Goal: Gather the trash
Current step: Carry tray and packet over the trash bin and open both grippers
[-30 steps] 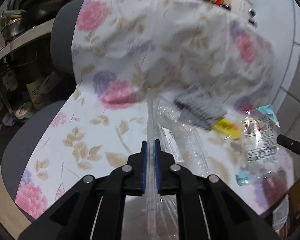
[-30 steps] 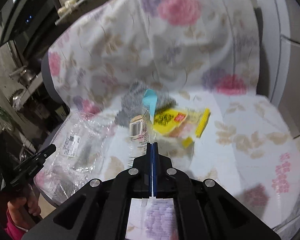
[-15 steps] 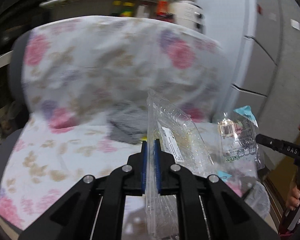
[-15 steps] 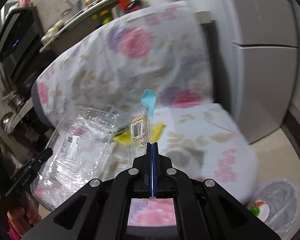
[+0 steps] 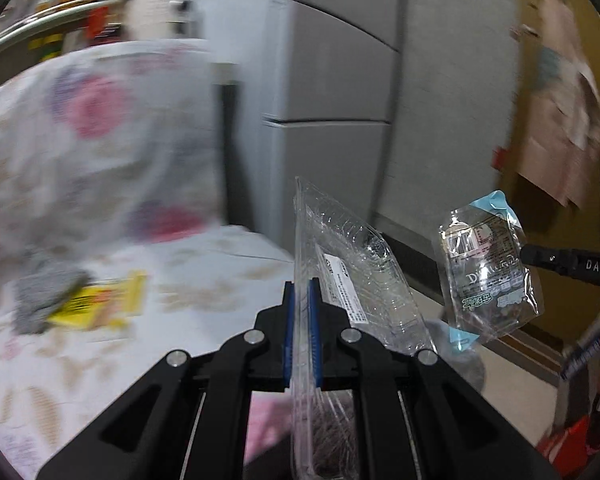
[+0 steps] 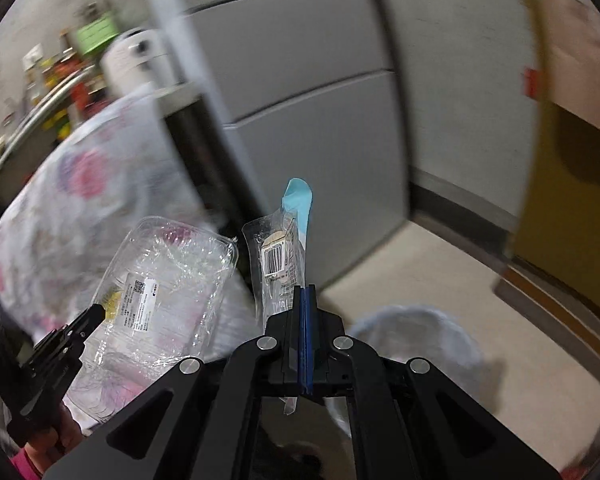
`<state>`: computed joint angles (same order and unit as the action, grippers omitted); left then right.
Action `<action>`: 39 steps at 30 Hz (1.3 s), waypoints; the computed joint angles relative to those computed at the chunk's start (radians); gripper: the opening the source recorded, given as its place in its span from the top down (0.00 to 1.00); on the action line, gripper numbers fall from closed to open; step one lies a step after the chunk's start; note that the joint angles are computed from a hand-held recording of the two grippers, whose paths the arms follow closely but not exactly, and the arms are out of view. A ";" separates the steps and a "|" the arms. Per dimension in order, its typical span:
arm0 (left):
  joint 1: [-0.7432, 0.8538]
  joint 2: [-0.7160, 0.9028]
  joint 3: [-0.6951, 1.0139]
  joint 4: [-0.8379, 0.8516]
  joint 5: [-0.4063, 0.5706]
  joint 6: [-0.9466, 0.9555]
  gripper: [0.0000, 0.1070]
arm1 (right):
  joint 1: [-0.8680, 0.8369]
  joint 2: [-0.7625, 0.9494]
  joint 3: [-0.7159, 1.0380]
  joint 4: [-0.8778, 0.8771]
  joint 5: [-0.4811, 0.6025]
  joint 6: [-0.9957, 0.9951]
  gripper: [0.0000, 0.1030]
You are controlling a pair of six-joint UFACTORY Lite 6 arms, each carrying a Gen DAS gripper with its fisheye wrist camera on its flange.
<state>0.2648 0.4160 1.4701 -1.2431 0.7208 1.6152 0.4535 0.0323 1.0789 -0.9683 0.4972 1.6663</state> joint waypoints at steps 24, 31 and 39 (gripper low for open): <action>-0.392 0.316 0.130 0.159 -0.130 -0.172 0.52 | -0.361 0.154 -0.301 -0.404 -0.372 0.452 0.89; -0.295 0.274 0.137 0.177 -0.125 -0.195 0.52 | -0.308 0.088 -0.278 -0.123 -0.280 0.158 0.89; -0.163 0.128 0.072 0.166 -0.123 -0.161 0.52 | -0.106 0.099 -0.118 -0.079 -0.036 0.104 0.64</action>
